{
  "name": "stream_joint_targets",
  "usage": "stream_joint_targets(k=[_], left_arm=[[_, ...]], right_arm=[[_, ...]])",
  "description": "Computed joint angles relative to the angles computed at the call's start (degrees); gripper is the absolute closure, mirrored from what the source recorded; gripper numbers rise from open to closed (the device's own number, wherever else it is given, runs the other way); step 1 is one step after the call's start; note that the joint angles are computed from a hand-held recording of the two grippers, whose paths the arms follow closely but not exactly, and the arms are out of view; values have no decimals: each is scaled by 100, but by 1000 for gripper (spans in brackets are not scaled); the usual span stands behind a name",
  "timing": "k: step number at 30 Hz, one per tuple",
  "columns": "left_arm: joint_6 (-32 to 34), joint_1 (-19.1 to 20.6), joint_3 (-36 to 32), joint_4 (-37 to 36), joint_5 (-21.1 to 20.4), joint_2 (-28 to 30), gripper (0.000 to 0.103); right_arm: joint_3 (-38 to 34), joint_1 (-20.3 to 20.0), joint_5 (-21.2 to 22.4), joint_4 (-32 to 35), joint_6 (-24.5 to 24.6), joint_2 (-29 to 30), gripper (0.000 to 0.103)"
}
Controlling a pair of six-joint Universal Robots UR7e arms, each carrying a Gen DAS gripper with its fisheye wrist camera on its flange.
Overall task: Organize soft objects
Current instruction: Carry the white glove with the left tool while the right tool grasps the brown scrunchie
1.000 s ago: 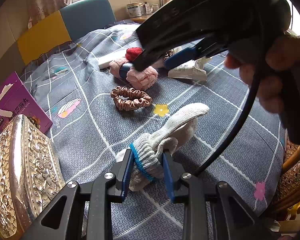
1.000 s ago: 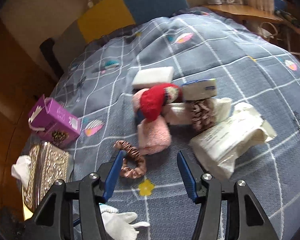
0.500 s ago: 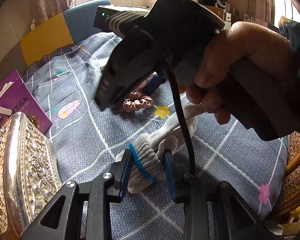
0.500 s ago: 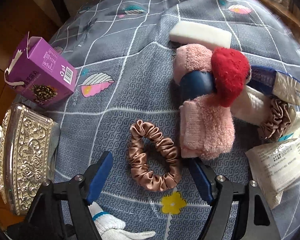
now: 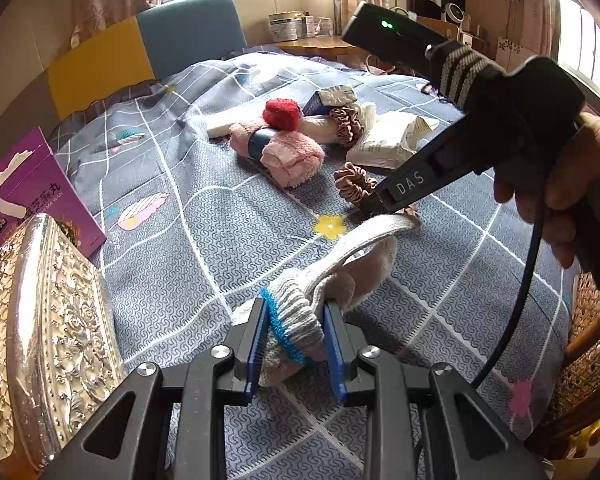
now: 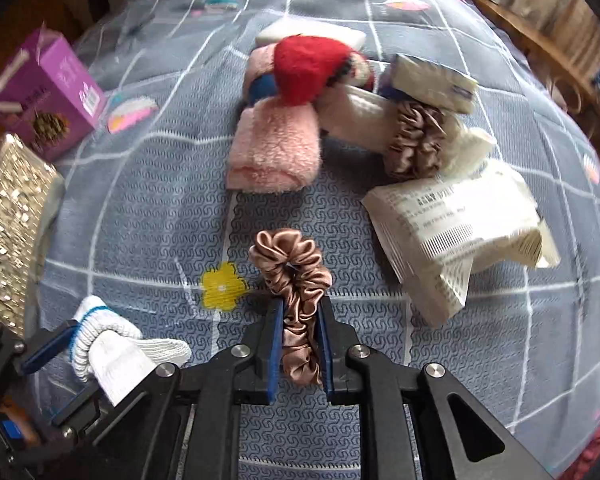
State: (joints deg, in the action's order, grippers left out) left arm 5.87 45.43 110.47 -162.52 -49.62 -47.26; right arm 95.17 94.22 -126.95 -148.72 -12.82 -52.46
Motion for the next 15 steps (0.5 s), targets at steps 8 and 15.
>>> stream_joint_targets(k=[8,15], left_arm=[[-1004,50,-476,904,-234,-329,81],[-1454,247,-1976,1819,-525,-70,81]], right_arm=[[84,-204,404,87,130,-270,82],[145,-117,185,-67,-113,-243,82]])
